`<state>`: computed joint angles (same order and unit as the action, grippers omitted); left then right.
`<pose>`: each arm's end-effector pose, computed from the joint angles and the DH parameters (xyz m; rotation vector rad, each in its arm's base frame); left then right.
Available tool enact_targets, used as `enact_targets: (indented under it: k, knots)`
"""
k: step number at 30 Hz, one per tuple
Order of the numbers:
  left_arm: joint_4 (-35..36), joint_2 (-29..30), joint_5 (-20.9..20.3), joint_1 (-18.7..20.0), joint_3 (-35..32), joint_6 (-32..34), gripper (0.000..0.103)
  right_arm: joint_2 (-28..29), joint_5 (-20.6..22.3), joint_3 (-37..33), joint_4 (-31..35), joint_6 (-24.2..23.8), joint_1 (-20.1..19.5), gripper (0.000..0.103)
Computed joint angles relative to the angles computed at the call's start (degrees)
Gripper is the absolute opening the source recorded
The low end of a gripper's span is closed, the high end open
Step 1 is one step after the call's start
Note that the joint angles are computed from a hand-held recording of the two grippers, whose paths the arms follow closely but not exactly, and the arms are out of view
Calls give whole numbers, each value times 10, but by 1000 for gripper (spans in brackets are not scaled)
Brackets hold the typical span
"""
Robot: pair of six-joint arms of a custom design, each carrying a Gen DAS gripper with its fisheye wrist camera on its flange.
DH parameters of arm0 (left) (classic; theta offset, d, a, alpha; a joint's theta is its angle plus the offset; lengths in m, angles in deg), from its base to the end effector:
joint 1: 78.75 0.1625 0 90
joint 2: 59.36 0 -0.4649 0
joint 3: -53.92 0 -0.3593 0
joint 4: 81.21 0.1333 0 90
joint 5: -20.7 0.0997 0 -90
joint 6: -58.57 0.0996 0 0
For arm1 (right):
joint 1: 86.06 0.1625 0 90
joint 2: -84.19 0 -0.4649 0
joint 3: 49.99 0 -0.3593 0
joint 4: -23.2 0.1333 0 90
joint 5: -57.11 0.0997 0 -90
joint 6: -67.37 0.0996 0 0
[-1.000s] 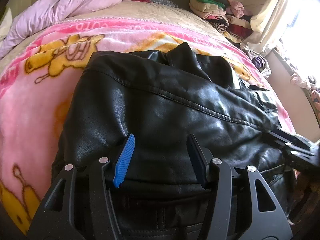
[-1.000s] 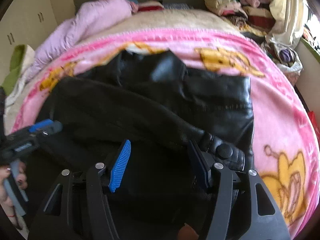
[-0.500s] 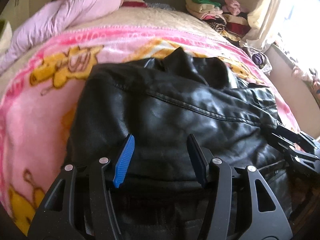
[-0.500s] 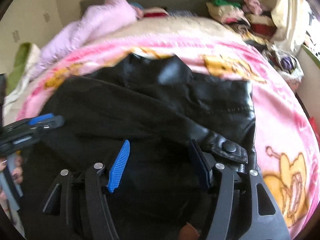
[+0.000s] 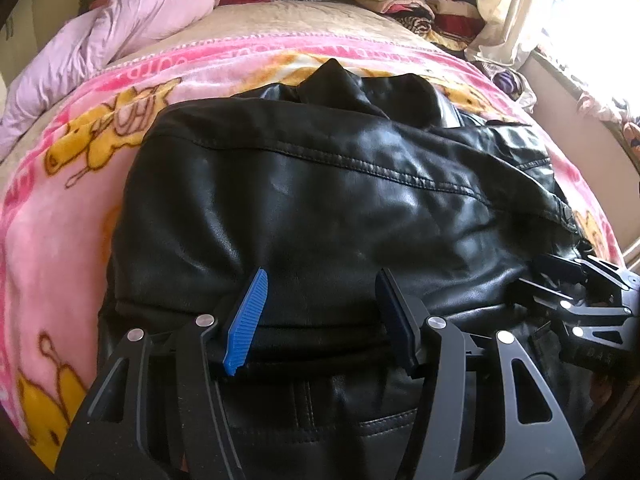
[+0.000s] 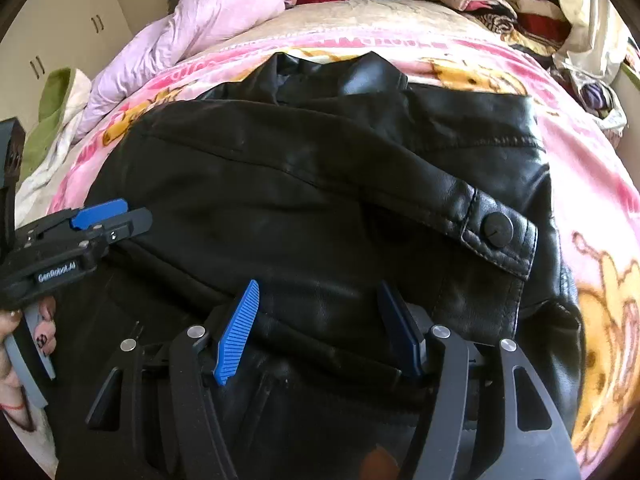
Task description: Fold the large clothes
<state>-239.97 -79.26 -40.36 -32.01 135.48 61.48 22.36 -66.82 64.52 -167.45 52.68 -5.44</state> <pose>-0.3595 -0.6468 -0.0697 1.0122 2.4843 -0.3949 -0.0155 -0.5705 0.3053 -0.2029 -2.2845 0.8443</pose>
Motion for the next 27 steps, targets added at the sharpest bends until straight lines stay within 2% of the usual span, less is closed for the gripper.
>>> enact_targets:
  k: [6,7,9,11,13,18,27]
  knots:
    - [-10,-7,-3,-3,6,4,50,-1,10,11,-29,1,3,62]
    - [-17,-10,0,-7,11,8,58,-9,22,20,-41,1,4,64]
    - [-33,-18,7,-14,23,16,66,-20,46,30,-55,5,4,68]
    - [-47,-26,7,-17,32,22,67,-35,70,48,-81,10,4,79]
    - [-60,-33,6,-19,41,24,79,-42,72,60,-103,10,6,81]
    - [-94,-45,16,-29,65,41,93,-55,75,82,-142,18,8,93]
    - [-110,-53,20,-33,80,45,93,-75,80,118,-200,13,12,98]
